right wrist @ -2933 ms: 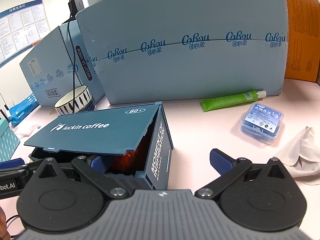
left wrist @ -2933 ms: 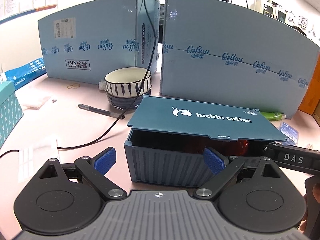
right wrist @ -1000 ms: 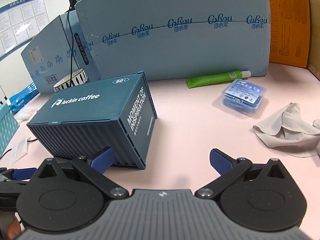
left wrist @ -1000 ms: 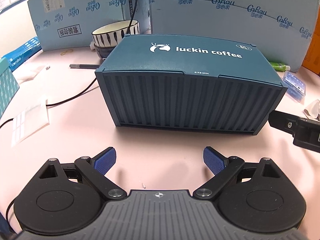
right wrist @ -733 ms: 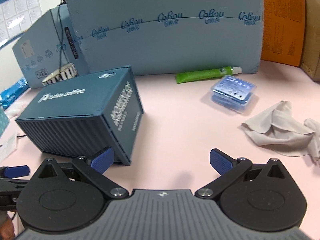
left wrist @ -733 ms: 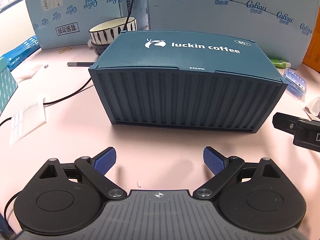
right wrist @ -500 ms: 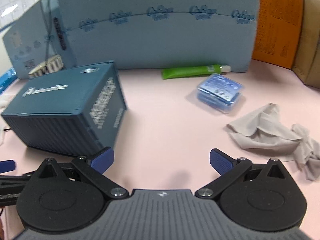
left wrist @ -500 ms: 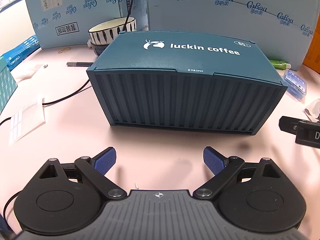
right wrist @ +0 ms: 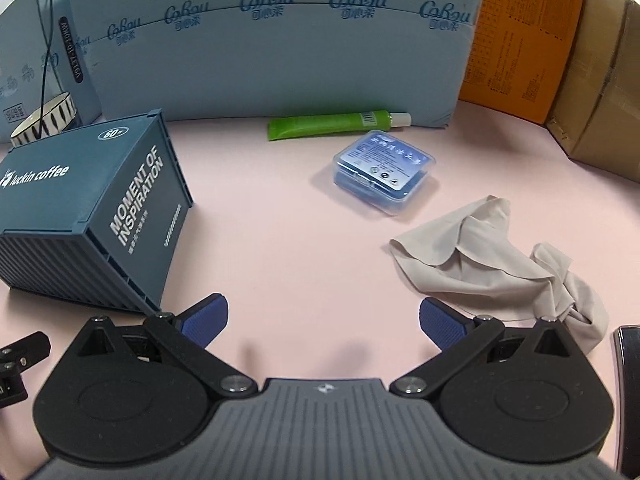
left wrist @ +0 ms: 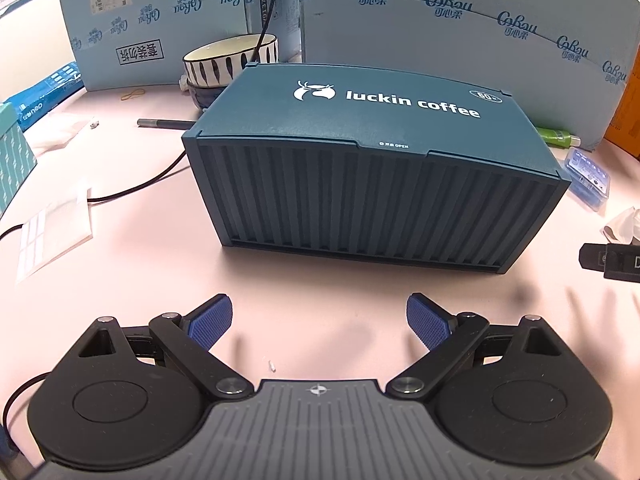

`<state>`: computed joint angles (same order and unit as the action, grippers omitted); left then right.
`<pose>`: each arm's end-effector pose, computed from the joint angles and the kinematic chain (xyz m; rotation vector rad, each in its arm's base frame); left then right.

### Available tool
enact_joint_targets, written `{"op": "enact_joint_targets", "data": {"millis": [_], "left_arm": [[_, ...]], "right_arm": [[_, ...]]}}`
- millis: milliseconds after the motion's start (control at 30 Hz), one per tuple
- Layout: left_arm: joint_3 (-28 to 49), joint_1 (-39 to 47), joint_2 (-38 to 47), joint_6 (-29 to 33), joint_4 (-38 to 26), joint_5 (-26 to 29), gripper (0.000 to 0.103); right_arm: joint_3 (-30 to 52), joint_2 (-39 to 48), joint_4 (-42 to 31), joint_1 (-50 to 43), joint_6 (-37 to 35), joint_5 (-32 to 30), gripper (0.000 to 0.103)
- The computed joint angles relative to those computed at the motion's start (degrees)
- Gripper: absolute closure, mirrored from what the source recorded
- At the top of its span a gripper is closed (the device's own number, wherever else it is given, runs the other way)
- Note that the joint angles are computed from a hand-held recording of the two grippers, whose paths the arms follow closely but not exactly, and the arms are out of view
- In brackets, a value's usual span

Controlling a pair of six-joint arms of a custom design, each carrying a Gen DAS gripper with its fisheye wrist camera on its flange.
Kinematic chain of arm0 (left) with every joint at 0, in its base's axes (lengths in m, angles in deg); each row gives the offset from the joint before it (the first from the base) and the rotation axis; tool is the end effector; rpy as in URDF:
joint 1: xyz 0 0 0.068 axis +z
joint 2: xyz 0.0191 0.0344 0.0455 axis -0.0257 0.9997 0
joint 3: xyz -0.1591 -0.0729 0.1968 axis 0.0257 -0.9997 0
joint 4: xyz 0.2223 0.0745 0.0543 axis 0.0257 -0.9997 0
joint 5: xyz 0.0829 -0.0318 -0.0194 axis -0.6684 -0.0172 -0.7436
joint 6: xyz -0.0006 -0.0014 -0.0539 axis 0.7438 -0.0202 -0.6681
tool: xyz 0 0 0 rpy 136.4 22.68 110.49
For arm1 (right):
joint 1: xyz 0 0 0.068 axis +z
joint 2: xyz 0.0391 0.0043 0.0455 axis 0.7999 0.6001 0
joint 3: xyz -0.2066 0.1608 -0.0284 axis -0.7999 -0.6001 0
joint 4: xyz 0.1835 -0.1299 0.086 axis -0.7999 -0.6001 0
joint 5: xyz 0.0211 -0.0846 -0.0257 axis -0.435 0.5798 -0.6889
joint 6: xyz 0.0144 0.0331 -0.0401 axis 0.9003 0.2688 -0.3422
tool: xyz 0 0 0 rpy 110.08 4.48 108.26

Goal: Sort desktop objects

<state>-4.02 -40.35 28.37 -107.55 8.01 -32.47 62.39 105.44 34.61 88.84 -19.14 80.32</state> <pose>0.1920 -0.1318 0.1930 -0.3106 2.4699 0.1384 0.2801 0.1876 0.1931 -0.1411 2.4551 0.0342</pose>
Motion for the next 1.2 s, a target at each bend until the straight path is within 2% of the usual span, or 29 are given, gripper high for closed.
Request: {"op": "enact_joint_targets", "data": {"millis": [467, 1200], "left_arm": [[-0.77, -0.12, -1.09, -1.10, -0.50, 0.45, 0.010], [-0.89, 0.28, -1.33, -1.97, -0.72, 0.94, 0.010]], "right_arm": [[1.33, -0.13, -2.87, -0.08, 0.91, 1.59, 0.000], [1.65, 0.41, -3.55, -0.33, 1.17, 2.48, 0.000]]}}
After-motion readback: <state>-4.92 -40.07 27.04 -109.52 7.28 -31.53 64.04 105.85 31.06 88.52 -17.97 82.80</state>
